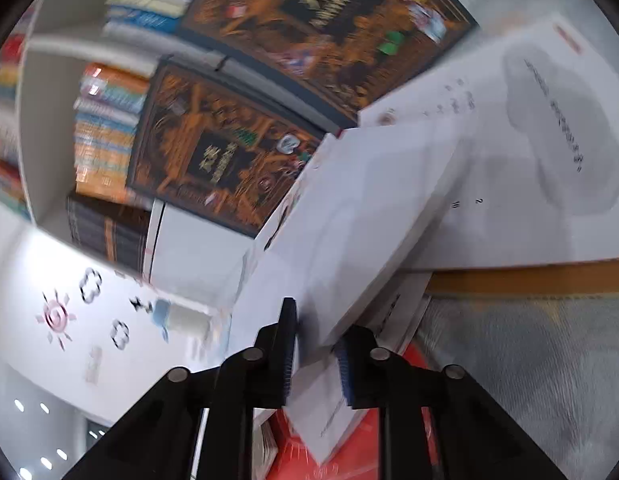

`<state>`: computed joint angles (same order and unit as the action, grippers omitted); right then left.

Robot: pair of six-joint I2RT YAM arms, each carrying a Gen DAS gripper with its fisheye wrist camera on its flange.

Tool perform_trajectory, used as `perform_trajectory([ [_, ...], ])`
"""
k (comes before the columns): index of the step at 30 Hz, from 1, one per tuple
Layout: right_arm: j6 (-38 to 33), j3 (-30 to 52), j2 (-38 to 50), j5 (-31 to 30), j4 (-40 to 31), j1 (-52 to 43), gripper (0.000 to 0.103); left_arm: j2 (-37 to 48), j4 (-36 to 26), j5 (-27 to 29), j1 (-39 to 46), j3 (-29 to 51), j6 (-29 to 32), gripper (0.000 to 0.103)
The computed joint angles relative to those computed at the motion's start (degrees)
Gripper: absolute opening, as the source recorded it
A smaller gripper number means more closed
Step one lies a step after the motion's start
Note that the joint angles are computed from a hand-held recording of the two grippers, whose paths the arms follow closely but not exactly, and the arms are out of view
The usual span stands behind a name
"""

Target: Organize books

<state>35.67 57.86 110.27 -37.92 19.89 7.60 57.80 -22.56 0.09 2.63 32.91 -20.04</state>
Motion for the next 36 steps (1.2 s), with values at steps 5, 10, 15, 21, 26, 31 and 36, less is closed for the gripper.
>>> perform_trajectory([
  [5, -6.52, -8.02, -8.76, 2.00, -2.61, -0.37, 0.017, -1.05, -0.44, 4.13, 3.82, -0.17, 0.11, 0.057],
  [10, -13.55, -18.95, -18.94, -4.20, -7.50, -6.79, 0.016, -0.03, -1.92, 6.87, 5.60, 1.01, 2.64, 0.057],
  [15, -42.96, -20.22, -24.45, -16.05, -38.93, -22.10, 0.016, -0.81, -5.62, 16.71, 6.39, 2.44, 4.55, 0.057],
  [21, -62.00, -16.05, -16.62, -14.63, -54.32, -41.31, 0.020, 3.64, -0.57, 15.78, -11.27, 3.49, 0.08, 0.057],
  [26, -64.30, -14.10, -14.87, -14.89, -58.44, -45.57, 0.024, 15.19, 2.52, 6.60, -25.22, 7.80, -5.51, 0.057],
  [31, -62.14, -17.12, -21.75, -11.14, -55.62, -42.77, 0.037, 20.27, 0.75, -1.95, -33.05, 11.50, -4.98, 0.058],
  [36, -61.10, -19.68, -27.39, -5.49, -51.40, -37.35, 0.046, 17.09, -1.26, 2.97, -33.85, 9.90, -2.06, 0.063],
])
